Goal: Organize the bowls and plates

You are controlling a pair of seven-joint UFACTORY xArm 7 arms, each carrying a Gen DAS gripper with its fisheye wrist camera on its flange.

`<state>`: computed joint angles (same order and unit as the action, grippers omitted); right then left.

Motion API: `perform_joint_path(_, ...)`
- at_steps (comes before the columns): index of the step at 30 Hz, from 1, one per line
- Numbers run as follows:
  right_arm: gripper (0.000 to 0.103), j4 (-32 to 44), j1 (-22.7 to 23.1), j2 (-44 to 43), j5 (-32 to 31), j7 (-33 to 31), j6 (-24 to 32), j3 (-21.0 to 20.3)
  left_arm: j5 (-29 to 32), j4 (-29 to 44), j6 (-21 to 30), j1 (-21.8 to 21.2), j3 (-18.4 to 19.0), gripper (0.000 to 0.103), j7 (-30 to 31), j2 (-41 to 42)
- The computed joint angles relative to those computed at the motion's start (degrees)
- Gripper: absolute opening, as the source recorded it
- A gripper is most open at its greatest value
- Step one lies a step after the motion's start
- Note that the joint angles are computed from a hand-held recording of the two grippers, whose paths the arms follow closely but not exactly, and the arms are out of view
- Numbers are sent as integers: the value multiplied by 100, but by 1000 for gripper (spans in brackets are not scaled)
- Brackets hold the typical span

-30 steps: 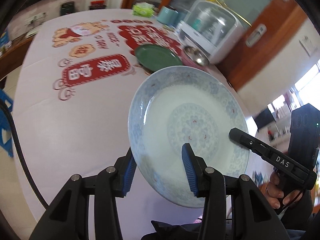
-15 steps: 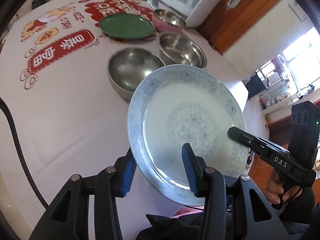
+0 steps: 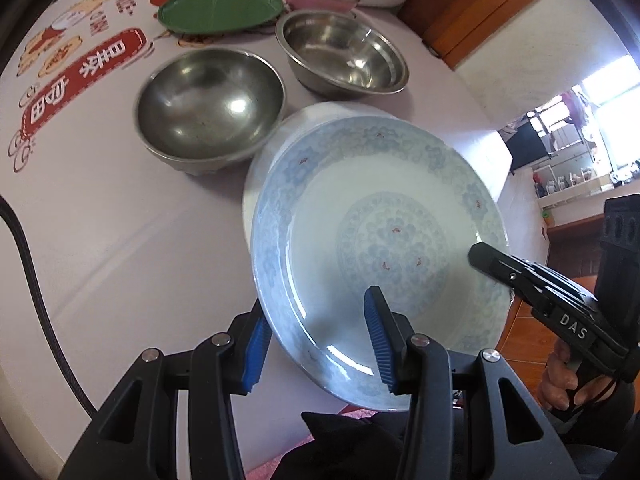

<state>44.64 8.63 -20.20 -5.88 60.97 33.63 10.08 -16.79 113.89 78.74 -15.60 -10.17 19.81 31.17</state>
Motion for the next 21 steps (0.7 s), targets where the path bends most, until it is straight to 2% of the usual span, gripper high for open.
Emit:
perform_joint_path(7, 12, 266, 217, 303, 886, -1663, 372, -631, 204, 315, 49, -263, 86, 43, -856, 282)
perform_joint_path(15, 13, 603, 65, 728, 1877, -3400, 849, -981, 362, 427, -143, -487, 108, 43, -1847, 500)
perform_joint_path(21, 14, 968, -149, 1076, 2340, -4658, 1421, -1076, 476, 101, -370, -565, 130, 43, -2401, 409)
